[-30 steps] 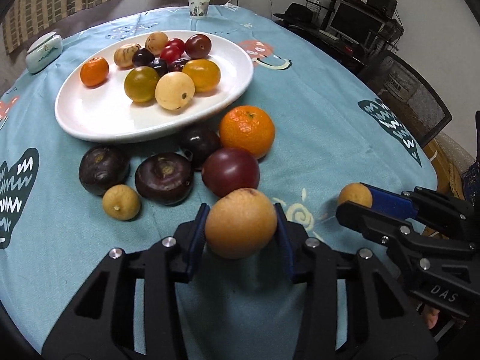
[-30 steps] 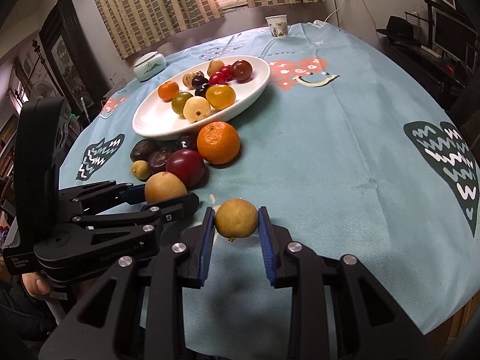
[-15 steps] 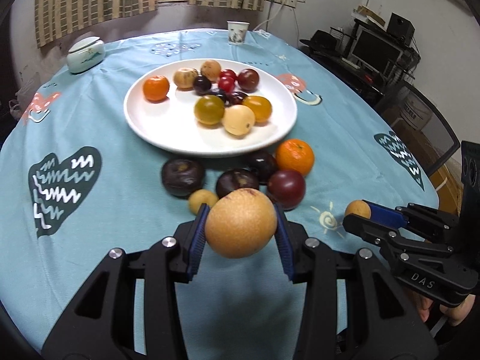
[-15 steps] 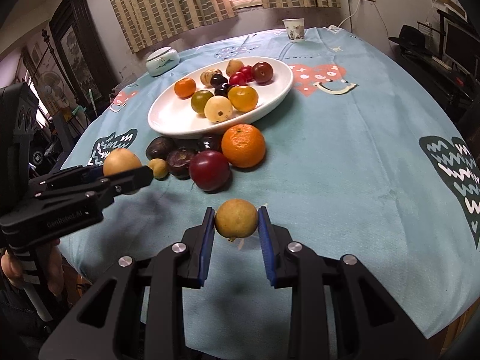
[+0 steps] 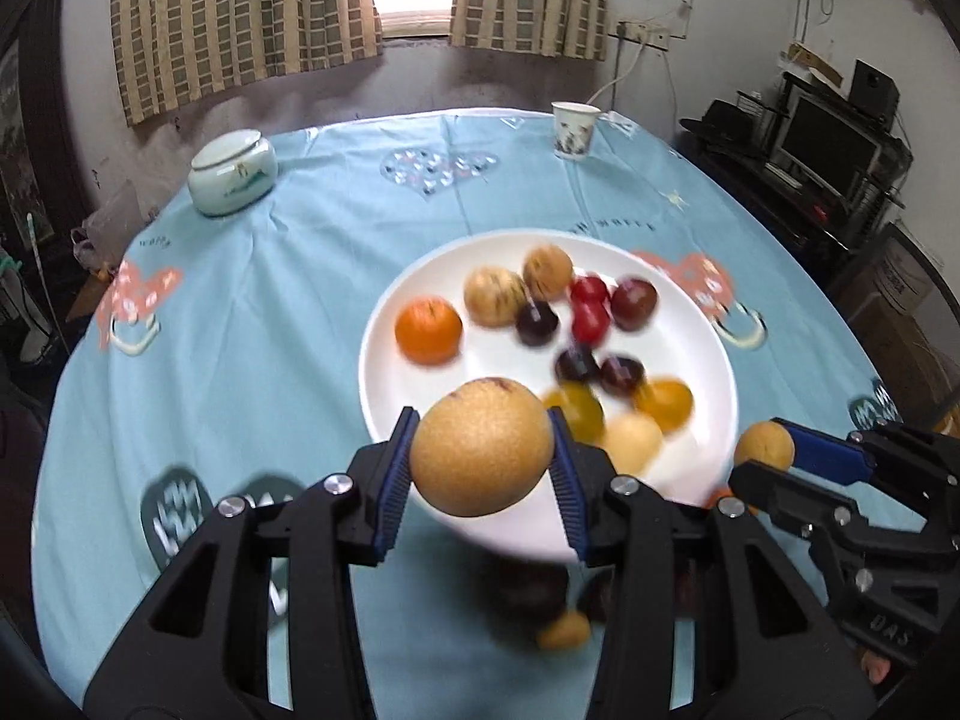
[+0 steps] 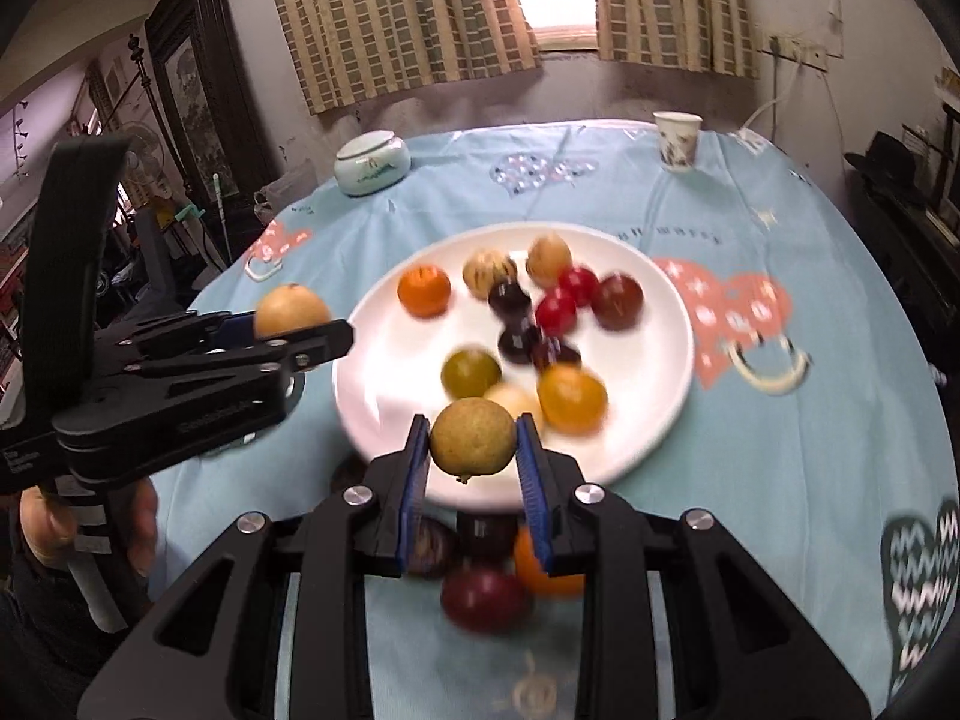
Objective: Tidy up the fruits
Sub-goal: 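Carry brown pear and small yellow fruit onto the plate and release both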
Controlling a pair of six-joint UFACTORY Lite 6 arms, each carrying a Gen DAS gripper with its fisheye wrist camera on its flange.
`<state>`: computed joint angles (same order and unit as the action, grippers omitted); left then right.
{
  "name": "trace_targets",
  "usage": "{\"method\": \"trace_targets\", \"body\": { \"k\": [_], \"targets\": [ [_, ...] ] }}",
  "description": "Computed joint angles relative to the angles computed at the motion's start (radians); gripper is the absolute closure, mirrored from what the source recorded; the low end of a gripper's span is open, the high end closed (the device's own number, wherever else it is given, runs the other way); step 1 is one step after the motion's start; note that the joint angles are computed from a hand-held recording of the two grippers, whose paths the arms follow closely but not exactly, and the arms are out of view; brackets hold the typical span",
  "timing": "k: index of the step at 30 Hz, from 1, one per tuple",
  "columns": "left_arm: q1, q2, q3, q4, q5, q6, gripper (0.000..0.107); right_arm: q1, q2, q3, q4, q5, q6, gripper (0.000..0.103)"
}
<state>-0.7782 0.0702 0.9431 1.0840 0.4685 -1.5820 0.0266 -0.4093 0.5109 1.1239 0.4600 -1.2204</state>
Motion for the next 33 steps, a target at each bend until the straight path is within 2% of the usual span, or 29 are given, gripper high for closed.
{"method": "trace_targets", "body": {
  "k": [5,9,13,18,20,21,22,23,25,26,28,30,33],
  "targets": [
    [0.121,0.177,0.212,-0.147,-0.067,0.207,0.064,0.07,0.302,0.232,0.065,-0.136,-0.042,0.074],
    [0.149,0.294,0.311,-0.216,-0.092,0.284,0.064,0.049,0.49,0.357,0.078,-0.163,-0.059,0.074],
    [0.169,0.362,0.351,-0.263,-0.113,0.33,0.064,0.03,0.593,0.42,0.082,-0.164,-0.062,0.074],
    [0.188,0.414,0.394,-0.3,-0.119,0.379,0.064,0.033,0.626,0.44,0.097,-0.18,-0.074,0.074],
    [0.189,0.421,0.406,-0.312,-0.111,0.394,0.061,0.032,0.632,0.445,0.115,-0.195,-0.08,0.07],
    [0.19,0.411,0.398,-0.298,-0.114,0.378,0.05,0.031,0.635,0.449,0.109,-0.205,-0.067,0.067],
    [0.188,0.387,0.378,-0.253,-0.114,0.327,0.035,0.029,0.633,0.45,0.091,-0.213,-0.041,0.043],
    [0.183,0.363,0.357,-0.199,-0.111,0.267,0.03,0.028,0.624,0.443,0.107,-0.227,-0.048,0.03],
    [0.174,0.3,0.307,-0.106,-0.097,0.168,0.024,0.023,0.59,0.415,0.189,-0.245,-0.123,0.028],
    [0.17,0.273,0.288,-0.091,-0.087,0.151,0.022,0.023,0.573,0.405,0.173,-0.246,-0.111,0.027],
    [0.162,0.217,0.246,-0.079,-0.07,0.13,0.017,0.018,0.544,0.39,0.089,-0.241,-0.031,0.023],
    [0.147,0.154,0.194,-0.091,-0.052,0.133,0.016,0.021,0.49,0.354,-0.02,-0.237,0.075,0.012],
    [0.086,0.034,0.08,-0.049,-0.013,0.061,0.006,0.026,0.356,0.249,-0.097,-0.229,0.135,0.004]
  ]
}}
